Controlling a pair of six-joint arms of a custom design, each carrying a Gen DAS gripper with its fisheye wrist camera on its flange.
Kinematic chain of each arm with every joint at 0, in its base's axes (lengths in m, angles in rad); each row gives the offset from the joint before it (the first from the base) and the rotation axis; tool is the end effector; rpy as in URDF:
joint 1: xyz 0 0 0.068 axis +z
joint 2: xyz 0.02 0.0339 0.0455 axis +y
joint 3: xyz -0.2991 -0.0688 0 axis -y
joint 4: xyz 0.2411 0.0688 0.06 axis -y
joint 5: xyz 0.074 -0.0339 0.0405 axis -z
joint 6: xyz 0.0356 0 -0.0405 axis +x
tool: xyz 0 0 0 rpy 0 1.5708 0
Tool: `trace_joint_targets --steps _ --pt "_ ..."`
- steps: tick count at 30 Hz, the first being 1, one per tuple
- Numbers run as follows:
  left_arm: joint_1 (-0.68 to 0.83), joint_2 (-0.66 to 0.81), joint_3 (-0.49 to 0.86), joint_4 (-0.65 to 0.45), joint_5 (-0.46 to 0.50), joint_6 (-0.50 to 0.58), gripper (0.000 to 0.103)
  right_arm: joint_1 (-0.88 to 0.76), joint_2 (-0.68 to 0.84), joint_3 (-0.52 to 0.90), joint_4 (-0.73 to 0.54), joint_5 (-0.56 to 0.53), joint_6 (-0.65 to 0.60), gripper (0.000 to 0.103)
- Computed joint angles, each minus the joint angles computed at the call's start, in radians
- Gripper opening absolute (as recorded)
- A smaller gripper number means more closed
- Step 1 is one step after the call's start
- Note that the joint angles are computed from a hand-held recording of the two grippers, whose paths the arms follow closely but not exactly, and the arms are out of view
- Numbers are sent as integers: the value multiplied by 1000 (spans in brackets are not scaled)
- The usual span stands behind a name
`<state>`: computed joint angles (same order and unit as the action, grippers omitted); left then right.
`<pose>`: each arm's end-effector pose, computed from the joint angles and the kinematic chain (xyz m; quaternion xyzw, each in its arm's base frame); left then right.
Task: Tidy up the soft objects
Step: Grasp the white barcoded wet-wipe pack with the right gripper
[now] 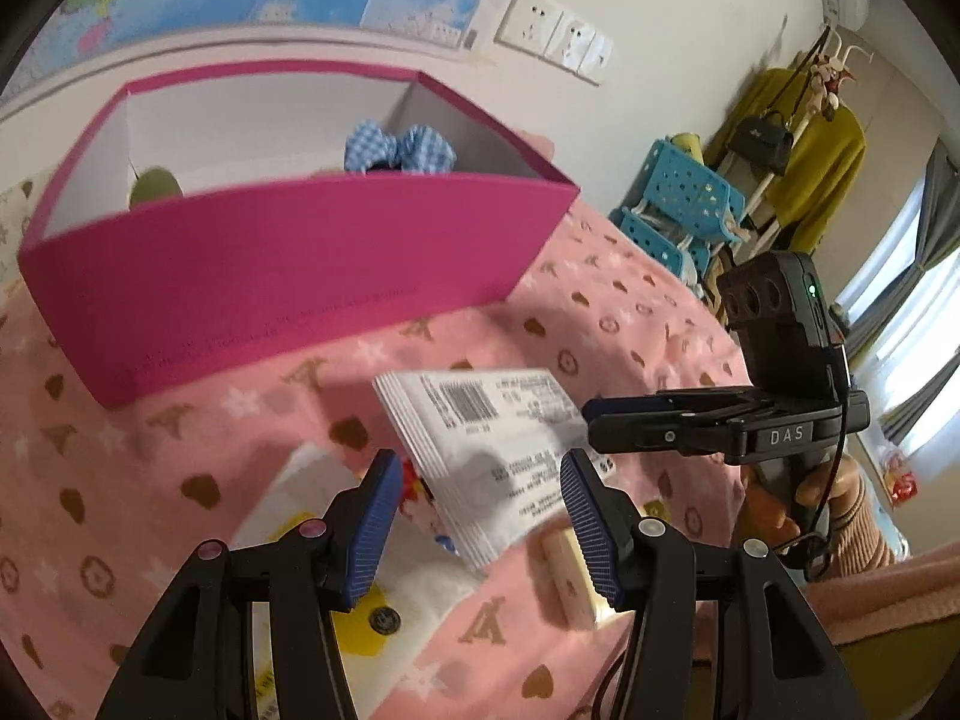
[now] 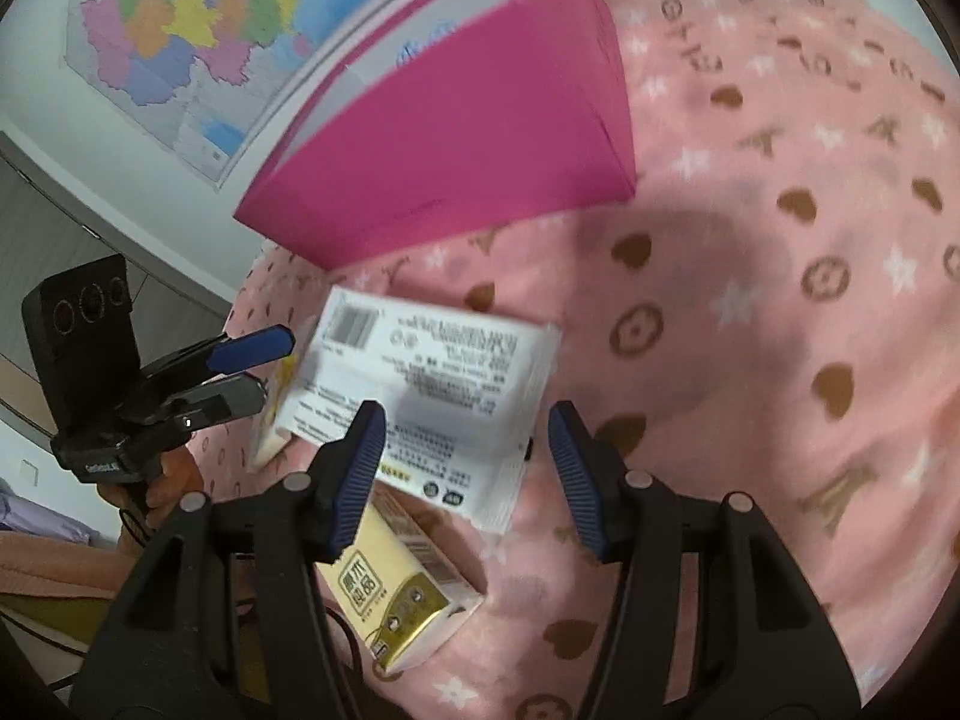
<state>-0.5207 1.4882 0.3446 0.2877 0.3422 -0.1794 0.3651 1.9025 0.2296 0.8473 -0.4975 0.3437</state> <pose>0.1852 -0.1200 0.1358 0.2155 0.8996 -0.2681 0.2692 0.2031 0.0958 0.0730 -0.0993 0.9017 0.3375 0.2513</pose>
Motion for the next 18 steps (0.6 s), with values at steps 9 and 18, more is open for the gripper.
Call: trace_joint_targets --steps 9,18 --pt "0 62 3 23 26 -14 52 17 75 15 91 -7 31 58" --pt "-9 62 16 22 19 -29 37 12 142 -11 232 -34 67 58"
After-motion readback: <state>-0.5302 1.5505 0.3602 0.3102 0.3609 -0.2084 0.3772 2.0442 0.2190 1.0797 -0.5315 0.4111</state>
